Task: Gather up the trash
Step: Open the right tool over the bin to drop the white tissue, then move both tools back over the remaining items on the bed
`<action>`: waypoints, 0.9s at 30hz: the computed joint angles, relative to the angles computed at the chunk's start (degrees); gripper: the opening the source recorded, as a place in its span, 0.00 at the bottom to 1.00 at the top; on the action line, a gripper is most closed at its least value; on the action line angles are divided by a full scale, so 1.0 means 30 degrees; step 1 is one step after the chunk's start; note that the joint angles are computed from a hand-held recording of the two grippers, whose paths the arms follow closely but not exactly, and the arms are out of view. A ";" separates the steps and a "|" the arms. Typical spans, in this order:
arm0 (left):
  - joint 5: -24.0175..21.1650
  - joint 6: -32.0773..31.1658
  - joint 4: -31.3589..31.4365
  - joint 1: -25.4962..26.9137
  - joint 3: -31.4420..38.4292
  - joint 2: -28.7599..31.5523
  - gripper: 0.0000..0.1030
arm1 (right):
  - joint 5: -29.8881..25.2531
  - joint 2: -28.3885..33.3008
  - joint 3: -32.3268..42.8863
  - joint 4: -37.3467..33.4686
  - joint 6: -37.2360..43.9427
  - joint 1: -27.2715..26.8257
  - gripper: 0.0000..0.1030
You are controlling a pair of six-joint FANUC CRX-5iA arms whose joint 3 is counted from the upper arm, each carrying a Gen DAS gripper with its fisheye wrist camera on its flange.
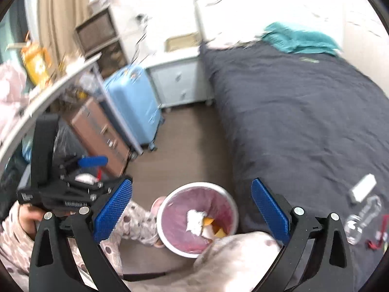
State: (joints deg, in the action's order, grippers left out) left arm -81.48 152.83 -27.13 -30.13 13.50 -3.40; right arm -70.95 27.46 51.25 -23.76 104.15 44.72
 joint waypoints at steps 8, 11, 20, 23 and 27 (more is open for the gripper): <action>0.1225 -0.3636 0.1810 -0.0060 0.3364 0.2971 0.95 | 0.2523 -0.1713 -0.2492 0.1748 -0.2071 -0.2436 0.93; 0.1215 -0.5116 0.2615 -0.0071 0.4958 0.4444 0.95 | 0.3287 -0.2031 -0.3303 0.2200 -0.2770 -0.3320 0.93; 0.0331 -0.9102 0.3874 -0.0439 1.1772 0.9879 0.95 | 0.4944 -0.2811 -0.5645 0.3397 -0.4312 -0.6265 0.93; -0.0596 -1.0407 0.4547 -0.0472 1.4938 1.2201 0.95 | 0.4950 -0.2605 -0.5846 0.3921 -0.4691 -0.7127 0.93; -0.1475 -1.1431 0.5673 -0.0359 1.8492 1.4822 0.95 | 0.4921 -0.2312 -0.5916 0.3886 -0.4677 -0.8060 0.93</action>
State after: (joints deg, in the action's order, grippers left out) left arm -85.91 118.53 -10.11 -31.21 68.97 41.06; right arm -56.18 20.52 33.50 -12.10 90.12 20.54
